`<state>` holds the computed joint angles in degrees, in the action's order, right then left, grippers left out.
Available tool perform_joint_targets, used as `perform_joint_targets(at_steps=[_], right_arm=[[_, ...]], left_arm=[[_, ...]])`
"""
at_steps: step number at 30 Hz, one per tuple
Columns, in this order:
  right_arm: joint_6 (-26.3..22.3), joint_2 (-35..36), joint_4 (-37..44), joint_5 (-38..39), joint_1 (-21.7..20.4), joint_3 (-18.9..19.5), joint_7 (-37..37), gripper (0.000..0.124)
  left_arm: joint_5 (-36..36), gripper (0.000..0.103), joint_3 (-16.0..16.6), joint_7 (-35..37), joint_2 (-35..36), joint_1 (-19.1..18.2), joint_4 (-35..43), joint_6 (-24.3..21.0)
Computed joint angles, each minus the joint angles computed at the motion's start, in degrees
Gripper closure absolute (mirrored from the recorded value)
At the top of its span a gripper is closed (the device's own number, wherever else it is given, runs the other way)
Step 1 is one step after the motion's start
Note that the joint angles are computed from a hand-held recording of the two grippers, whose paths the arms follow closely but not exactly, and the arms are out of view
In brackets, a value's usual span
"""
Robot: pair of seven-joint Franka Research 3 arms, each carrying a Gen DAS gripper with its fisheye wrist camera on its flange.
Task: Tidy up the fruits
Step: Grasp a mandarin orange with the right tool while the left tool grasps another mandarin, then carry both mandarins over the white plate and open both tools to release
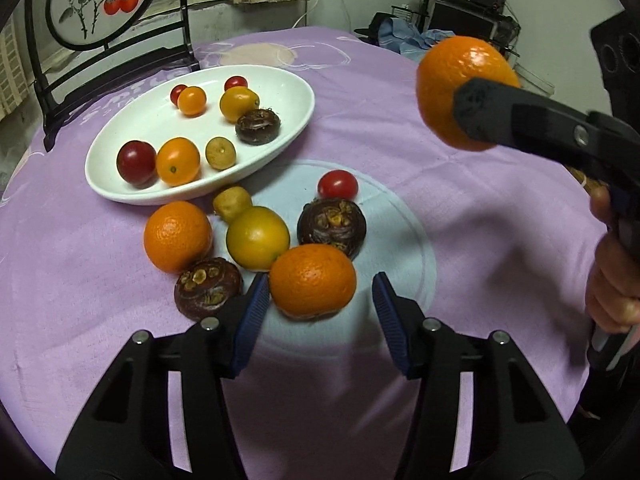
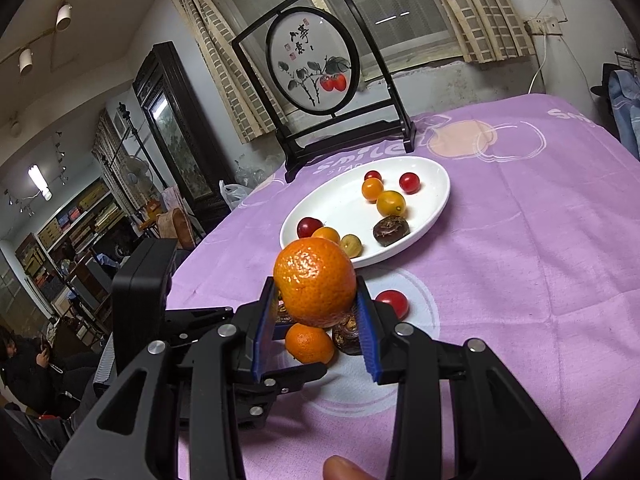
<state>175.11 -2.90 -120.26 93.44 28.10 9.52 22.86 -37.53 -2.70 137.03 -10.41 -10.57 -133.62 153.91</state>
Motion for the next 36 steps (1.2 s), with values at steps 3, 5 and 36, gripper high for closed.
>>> perform_joint_targets(at_steps=[3,5,36], right_arm=[[0.07,0.02,-0.20,-1.41,0.02,0.04,1.26,0.086],[-0.01,-0.03,-0.38,-2.21,0.04,0.01,2.22,0.086],[0.08,24.30,21.35,-59.30,12.09,-19.81,50.64,0.086]], left_arm=[[4.09,0.055,-1.32,-4.12,0.92,0.78,0.00,1.35],[6.52,0.058,-1.60,-5.91,1.34,0.98,-0.16,2.02],[7.57,0.059,-2.10,-19.76,16.75,6.93,20.77,12.24]])
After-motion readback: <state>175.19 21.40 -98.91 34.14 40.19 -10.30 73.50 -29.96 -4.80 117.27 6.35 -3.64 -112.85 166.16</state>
